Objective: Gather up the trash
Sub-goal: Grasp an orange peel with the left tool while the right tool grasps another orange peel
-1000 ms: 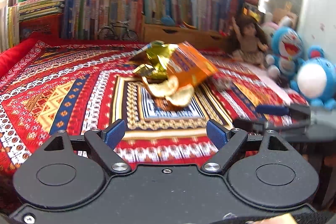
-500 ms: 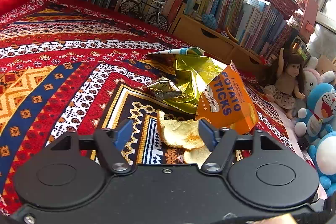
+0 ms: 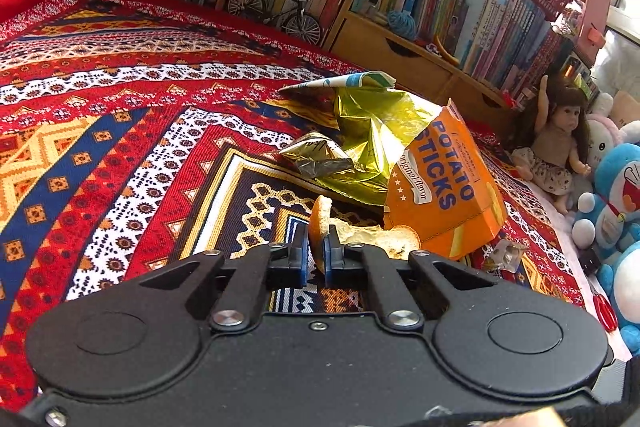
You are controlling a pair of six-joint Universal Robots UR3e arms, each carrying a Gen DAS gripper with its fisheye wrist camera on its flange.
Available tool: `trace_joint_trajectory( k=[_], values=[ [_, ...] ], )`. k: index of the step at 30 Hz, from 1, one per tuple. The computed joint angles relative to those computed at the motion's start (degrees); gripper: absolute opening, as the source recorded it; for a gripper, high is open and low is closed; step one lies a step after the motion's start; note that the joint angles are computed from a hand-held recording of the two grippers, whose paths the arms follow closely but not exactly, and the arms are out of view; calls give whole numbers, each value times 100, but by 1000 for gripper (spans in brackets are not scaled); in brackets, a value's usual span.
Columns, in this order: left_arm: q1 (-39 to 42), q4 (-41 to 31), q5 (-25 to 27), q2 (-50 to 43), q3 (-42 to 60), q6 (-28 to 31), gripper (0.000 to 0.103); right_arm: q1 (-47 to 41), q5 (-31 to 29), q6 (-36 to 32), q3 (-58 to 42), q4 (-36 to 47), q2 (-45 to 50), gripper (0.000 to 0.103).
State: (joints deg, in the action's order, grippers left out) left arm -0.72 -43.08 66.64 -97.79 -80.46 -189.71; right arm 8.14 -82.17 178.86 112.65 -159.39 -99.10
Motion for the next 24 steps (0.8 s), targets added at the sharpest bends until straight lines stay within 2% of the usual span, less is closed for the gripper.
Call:
trace_joint_trajectory(
  k=[5,13,19,24],
  values=[
    [165,-47,-136,540,-398,320,6,25,35,-20,289,-131,-324,54],
    [697,-414,-833,1754,-1254,860,6,2,167,-24,817,48,-1190,52],
    [1078,-993,-1320,2808,-1844,1523,7,-126,379,14,1275,413,-2156,52],
    [1478,-1741,-1696,3735,-2254,1978,7,-206,486,16,1530,896,-2950,52]
  ],
)
